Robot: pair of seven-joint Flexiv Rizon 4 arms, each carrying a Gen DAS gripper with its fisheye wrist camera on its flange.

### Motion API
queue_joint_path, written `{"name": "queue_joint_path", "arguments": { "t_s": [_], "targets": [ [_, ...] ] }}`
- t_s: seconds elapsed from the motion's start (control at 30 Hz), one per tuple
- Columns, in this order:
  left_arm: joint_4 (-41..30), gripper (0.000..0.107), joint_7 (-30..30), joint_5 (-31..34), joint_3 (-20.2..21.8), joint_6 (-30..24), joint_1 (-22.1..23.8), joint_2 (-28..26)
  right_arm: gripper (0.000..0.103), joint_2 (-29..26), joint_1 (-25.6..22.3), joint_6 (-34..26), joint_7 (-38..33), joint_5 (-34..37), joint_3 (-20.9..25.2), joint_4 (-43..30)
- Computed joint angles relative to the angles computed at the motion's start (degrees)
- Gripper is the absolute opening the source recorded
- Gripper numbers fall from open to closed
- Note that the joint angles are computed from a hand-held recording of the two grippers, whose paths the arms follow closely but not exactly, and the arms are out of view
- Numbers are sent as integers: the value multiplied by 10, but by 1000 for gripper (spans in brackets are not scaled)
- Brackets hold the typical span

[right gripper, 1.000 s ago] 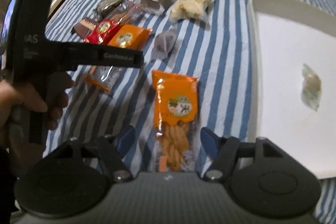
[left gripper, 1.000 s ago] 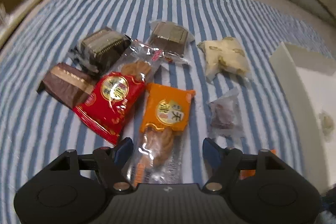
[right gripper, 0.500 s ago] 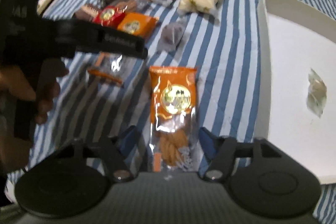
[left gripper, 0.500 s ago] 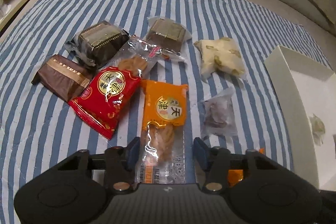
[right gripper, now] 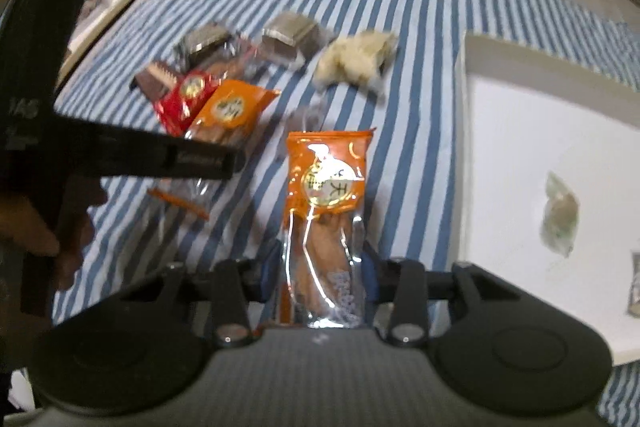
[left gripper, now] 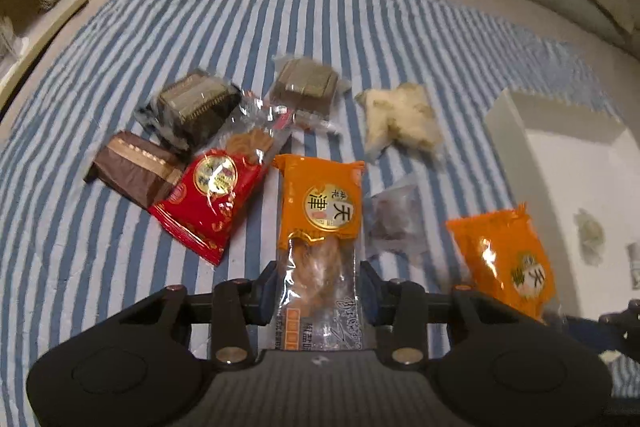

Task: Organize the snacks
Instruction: 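Carry both orange packets over the white tray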

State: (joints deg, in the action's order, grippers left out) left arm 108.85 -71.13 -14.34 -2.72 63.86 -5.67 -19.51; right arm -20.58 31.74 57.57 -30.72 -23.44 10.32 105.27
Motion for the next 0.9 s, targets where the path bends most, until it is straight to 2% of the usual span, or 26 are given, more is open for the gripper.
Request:
{"name": "queue_joint_path", "arguments": {
  "t_s": [0.17,0.53,0.77,0.9],
  "targets": [
    [27,43,24,-47,-15,9,11,39,46,35,6,8,49,-54,-18,27],
    [83,43,87,-123,-23,61,-8,110,46,116,-34,26,158,-164,-17,98],
    [97,43,131,-199,-41,92,-36,122,46,164,-73,19,189,-204,-3,140],
    [88,43,129,-223,-51,82,-52,111,46,186,-93,7,211,-221,4,164]
  ]
}}
